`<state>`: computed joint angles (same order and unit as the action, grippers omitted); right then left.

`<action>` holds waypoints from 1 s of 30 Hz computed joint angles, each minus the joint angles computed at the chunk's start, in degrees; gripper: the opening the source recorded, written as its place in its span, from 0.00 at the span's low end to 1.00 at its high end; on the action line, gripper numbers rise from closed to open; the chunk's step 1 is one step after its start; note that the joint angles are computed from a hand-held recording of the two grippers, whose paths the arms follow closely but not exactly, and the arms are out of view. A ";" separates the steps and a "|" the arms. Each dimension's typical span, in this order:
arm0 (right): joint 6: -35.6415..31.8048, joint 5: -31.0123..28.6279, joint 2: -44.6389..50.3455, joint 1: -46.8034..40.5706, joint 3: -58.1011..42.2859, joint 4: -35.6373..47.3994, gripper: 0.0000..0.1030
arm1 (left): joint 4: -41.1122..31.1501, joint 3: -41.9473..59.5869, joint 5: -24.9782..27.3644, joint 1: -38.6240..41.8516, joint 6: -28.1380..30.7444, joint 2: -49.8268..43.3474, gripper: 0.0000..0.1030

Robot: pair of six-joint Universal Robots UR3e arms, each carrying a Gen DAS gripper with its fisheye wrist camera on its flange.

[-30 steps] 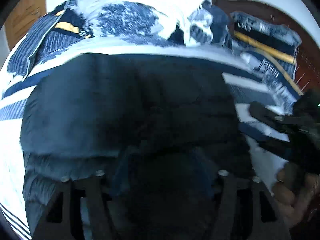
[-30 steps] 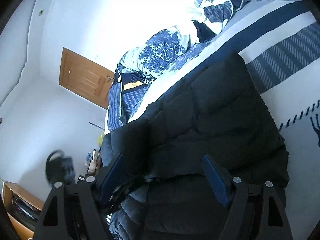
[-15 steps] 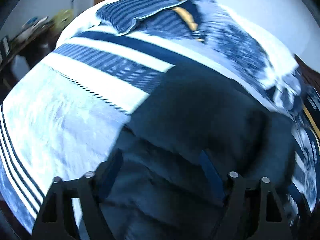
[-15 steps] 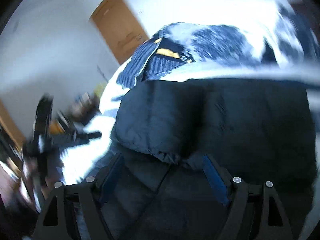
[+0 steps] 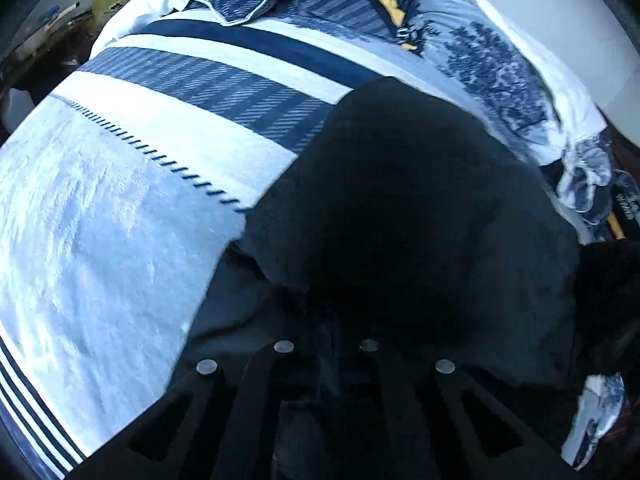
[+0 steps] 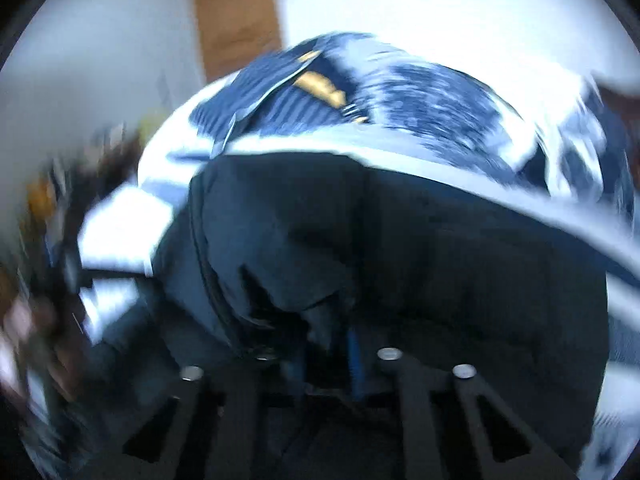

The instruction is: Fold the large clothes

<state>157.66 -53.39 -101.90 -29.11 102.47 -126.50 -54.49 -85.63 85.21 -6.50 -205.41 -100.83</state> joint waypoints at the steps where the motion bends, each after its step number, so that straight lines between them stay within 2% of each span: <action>1: 0.27 4.30 -1.38 -4.86 -0.36 3.66 0.13 | 0.52 -0.95 -0.39 -0.25 -0.21 1.08 0.04; 3: 0.40 10.62 -2.51 -12.51 0.68 7.97 0.13 | 1.38 -3.15 -2.60 -0.50 -0.23 4.12 0.04; 4: -0.31 13.41 -2.03 -17.46 0.89 12.90 0.14 | 2.01 -4.13 -4.63 -0.31 0.09 5.25 0.07; 5: -1.61 14.39 -0.87 -20.01 0.19 16.92 0.24 | 2.69 -4.62 -6.24 -0.19 0.22 5.68 0.09; 6: -1.59 13.74 0.23 -20.98 -0.44 18.12 0.33 | 3.08 -4.97 -7.50 -0.23 -0.06 6.08 0.20; 7: -2.58 12.99 -0.31 -23.70 0.88 19.98 0.64 | 3.27 -4.93 -8.01 -0.39 -0.70 6.02 0.36; 8: -3.57 13.85 -2.55 -27.19 3.99 21.54 0.81 | 4.30 -5.33 -8.88 -0.37 -1.58 5.78 0.44; 9: -6.37 15.53 -3.88 -29.76 5.85 25.42 0.81 | 5.38 -5.61 -9.68 -0.33 -2.52 5.46 0.52; 13: -21.52 19.15 -6.27 -36.45 7.44 49.17 0.81 | 6.62 -4.58 -12.80 0.79 -6.05 3.44 0.52; 15: -25.54 18.68 -5.59 -34.94 5.52 55.46 0.81 | 8.00 -4.28 -11.95 1.03 -7.46 3.09 0.51; 17: -26.34 21.48 -4.27 -32.07 2.90 56.11 0.78 | 7.98 -2.76 -10.05 1.13 -8.84 1.76 0.50; 18: -22.26 21.84 -2.88 -29.53 2.07 50.34 0.78 | 7.86 -2.17 -9.45 1.30 -9.42 0.98 0.42; 19: -18.18 21.24 -1.76 -27.46 1.41 44.76 0.78 | 6.42 -0.31 -8.23 1.30 -9.50 -0.56 0.29; 20: -12.15 19.53 0.80 -24.68 0.64 36.36 0.77 | 5.20 1.16 -7.49 1.19 -9.23 -1.70 0.21; 21: -7.39 17.49 2.92 -23.05 0.36 30.50 0.73 | 4.39 2.37 -7.44 1.28 -9.01 -2.68 0.06; 23: -1.48 15.68 9.30 -21.32 -2.56 24.93 0.14 | 5.63 3.27 -8.33 1.28 -7.69 -3.14 0.03; 24: -2.47 16.55 10.02 -21.85 -3.46 26.34 0.12 | 7.56 3.05 -8.58 1.00 -6.79 -2.98 0.03; 26: -2.17 15.83 9.58 -22.57 -3.16 18.99 0.09 | 9.47 4.44 -8.32 0.00 -4.88 -4.19 0.03; 28: -3.34 14.83 8.47 -23.79 -2.49 17.00 0.07 | 5.18 9.66 -4.74 -1.89 -3.55 -8.14 0.03; 30: -2.33 12.11 12.44 -22.31 -4.90 15.53 0.07 | 1.06 15.02 0.05 -4.04 -2.24 -13.23 0.03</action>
